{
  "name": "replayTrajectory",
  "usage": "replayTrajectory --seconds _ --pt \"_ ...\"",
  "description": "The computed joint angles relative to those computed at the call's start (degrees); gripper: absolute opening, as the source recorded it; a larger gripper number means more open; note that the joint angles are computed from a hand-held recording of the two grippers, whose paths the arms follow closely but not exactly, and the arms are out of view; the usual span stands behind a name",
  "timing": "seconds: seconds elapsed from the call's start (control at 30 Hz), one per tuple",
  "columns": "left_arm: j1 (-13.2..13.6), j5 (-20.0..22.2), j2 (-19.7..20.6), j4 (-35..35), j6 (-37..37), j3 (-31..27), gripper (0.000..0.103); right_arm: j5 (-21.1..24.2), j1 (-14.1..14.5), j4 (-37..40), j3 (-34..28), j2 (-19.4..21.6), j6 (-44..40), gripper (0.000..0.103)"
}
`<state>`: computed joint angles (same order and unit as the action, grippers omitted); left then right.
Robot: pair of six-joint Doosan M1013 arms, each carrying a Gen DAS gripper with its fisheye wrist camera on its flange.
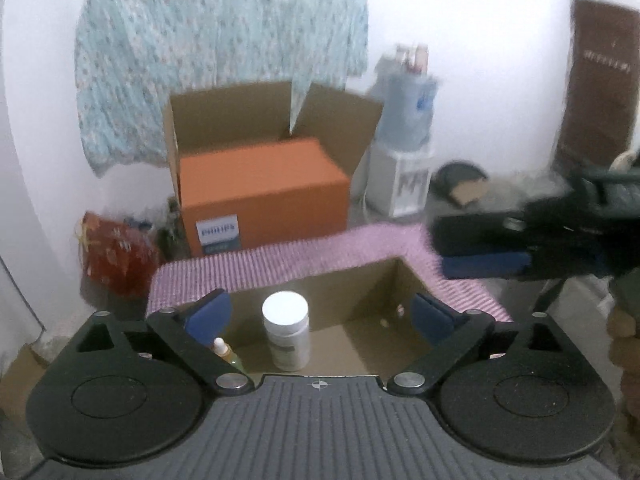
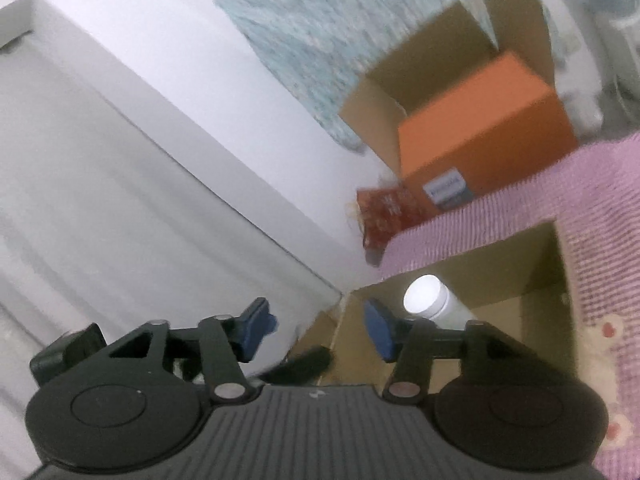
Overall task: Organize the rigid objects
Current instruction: 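Lift the white jar into the cardboard box and release it, then grasp the pink round lid by its rim with the right tool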
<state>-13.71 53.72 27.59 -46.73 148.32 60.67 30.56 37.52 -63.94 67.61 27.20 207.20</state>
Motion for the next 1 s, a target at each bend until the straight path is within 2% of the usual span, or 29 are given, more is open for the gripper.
replayTrajectory --seconds 0.07,0.1,0.2,0.23,0.27,0.37,0.43,0.5,0.63,0.73,0.8,0.87,0.93,1.0 --pt "1.45 -1.71 -2.3 -3.96 3.04 3.61 0.102 2.98 2.16 -5.42 1.69 -1.17 3.13 0.067" --pt "2.17 -2.32 -3.32 -5.47 4.44 5.34 0.102 6.06 3.79 -8.54 2.55 -1.64 5.29 0.069" --pt "4.01 -2.54 -5.34 -7.75 7.41 9.14 0.103 11.6 7.39 -14.3 5.09 -2.68 8.34 0.087" --pt "4.5 -1.93 -5.58 -7.61 7.76 9.87 0.103 13.01 8.33 -15.39 5.65 -2.74 8.99 0.096" --pt "4.99 -1.07 -5.91 -6.87 7.79 10.72 0.103 15.02 9.47 -16.43 6.22 -2.7 9.44 0.101" --pt "6.37 2.05 -6.24 -4.7 6.59 12.78 0.103 21.87 12.16 -14.46 5.68 -1.49 6.59 0.101" --pt "7.05 3.32 -6.26 -4.09 5.86 14.44 0.103 24.72 13.25 -12.89 5.13 -0.42 6.56 0.101" --pt "7.62 4.79 -6.04 -3.41 5.47 15.98 0.103 24.62 13.63 -10.99 5.24 0.25 7.86 0.101" --pt "8.05 5.02 -6.38 -1.86 4.0 18.86 0.103 22.18 13.55 -6.72 5.35 1.58 10.01 0.098" --pt "8.35 6.35 -5.99 -2.79 3.34 20.0 0.103 17.68 12.68 -3.54 5.73 2.27 11.18 0.09" --pt "8.05 4.22 -6.31 -2.43 4.22 21.34 0.103 13.75 11.92 -0.84 6.13 2.75 11.51 0.081" --pt "6.92 -0.26 -6.77 -0.45 6.15 22.63 0.103 11.16 10.98 3.2 5.39 3.66 9.25 0.072" --pt "5.96 -3.54 -6.8 2.04 7.37 23.27 0.102 8.21 10.09 7.2 4.6 4.67 7.45 0.068" --pt "5.28 -4.66 -6.31 4.28 7.87 23.15 0.101 5.42 9.28 9.79 4.3 5.43 7.32 0.064"
